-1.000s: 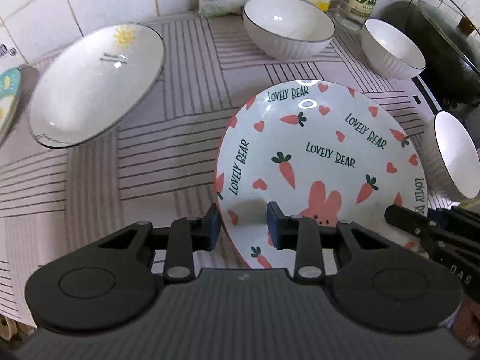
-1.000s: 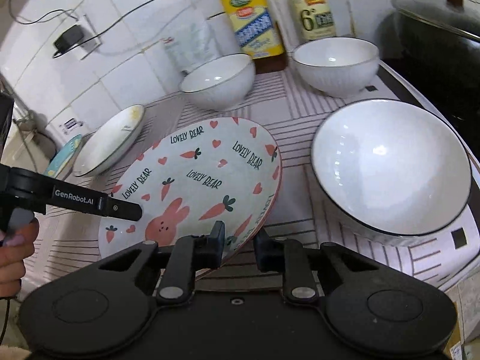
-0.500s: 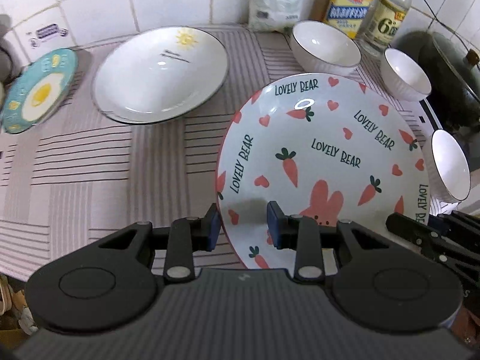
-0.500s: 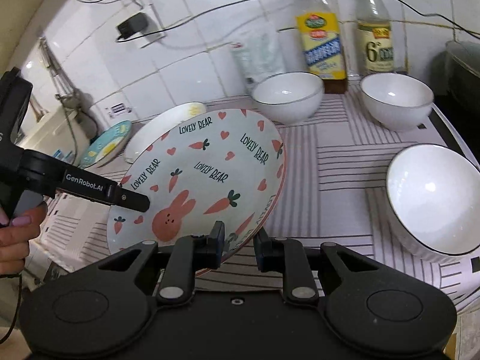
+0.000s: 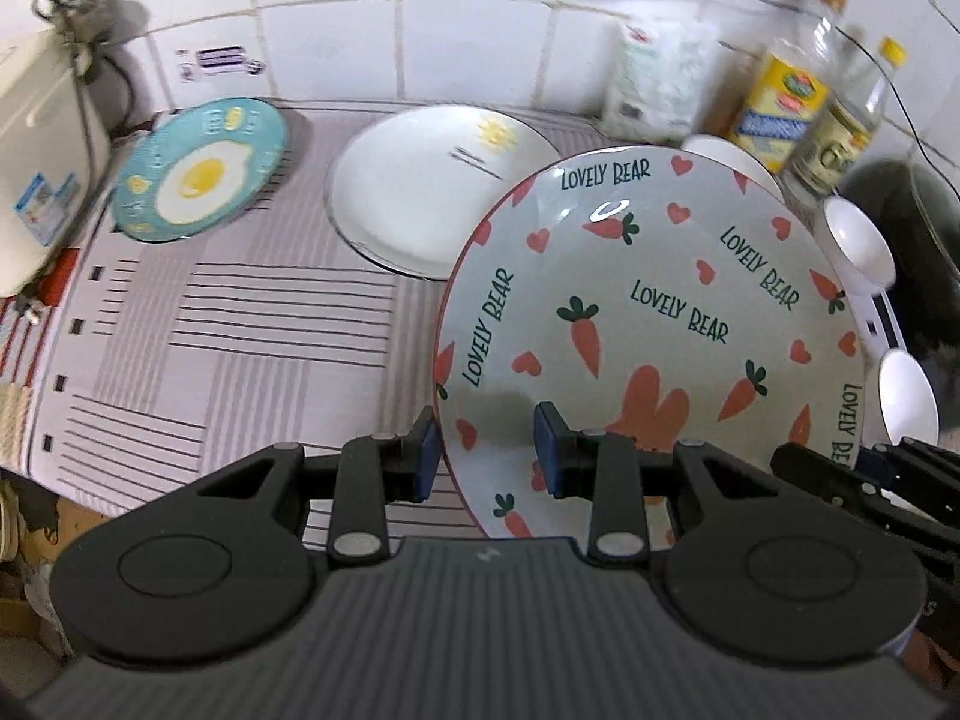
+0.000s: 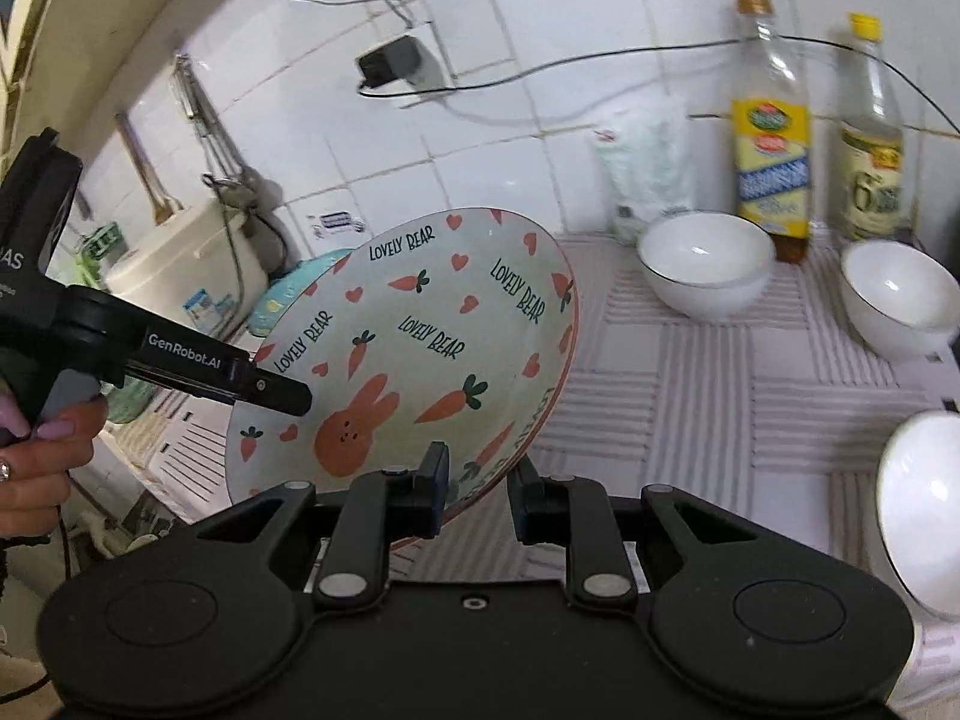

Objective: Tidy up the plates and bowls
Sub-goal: 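Lift the bunny plate with both grippers and carry it over the sun plate, then lower the bunny plate onto the sun plate and open both grippers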

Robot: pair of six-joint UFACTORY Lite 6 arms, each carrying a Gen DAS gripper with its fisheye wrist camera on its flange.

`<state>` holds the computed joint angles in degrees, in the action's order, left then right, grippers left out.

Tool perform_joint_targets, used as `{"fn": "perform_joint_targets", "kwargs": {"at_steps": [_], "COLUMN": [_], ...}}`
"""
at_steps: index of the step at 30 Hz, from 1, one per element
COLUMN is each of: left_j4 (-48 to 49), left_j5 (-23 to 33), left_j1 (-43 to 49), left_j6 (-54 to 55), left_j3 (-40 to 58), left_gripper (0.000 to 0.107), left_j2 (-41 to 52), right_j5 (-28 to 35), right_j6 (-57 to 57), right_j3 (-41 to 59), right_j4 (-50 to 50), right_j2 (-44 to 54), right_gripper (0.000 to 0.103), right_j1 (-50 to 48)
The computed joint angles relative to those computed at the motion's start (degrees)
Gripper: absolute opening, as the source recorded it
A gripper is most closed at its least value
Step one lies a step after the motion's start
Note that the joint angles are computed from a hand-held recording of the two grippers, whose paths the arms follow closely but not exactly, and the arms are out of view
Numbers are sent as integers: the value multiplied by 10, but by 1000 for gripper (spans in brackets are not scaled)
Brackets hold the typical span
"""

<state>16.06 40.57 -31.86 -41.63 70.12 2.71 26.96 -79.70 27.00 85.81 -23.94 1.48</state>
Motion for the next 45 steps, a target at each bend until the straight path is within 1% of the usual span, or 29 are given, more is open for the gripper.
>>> {"fn": "perform_joint_targets", "kwargs": {"at_steps": [4,6,11,16,18,21,24,28,30,35,38,41,45], "left_j4": [8,8,-7,-28,-55,-89,-87,-99,-113,-121,-122,-109,-115], "left_j5": [16,16,10,-3,-7,-3,11,38,63,124,169,181,197], "left_j1": [21,36,77,117,142,169,178,188,197,210,214,210,212], "left_j6": [-4,1,37,89,116,137,144,169,179,190,193,174,175], "left_j3": [9,15,46,100,130,178,244,338,397,537,623,648,685], "left_gripper": [31,31,31,31,31,31,31,31,31,31,31,31,31], "left_j2": [-8,-5,26,94,131,192,267,346,388,485,541,559,588], "right_j5": [8,17,13,28,26,23,28,29,26,15,14,8,9], "right_j6": [-21,-41,-90,-109,-108,-112,-110,-78,-54,36,109,163,231], "right_j3": [45,71,143,244,289,345,409,482,515,596,652,692,741], "right_j4": [17,37,81,88,93,95,81,76,61,-14,-84,-140,-205], "right_j2": [40,73,154,274,324,386,462,545,572,627,663,687,715], "right_gripper": [25,25,25,25,25,25,25,25,25,25,26,26,26], "right_j1": [22,28,52,54,59,66,69,68,69,79,87,97,104]}}
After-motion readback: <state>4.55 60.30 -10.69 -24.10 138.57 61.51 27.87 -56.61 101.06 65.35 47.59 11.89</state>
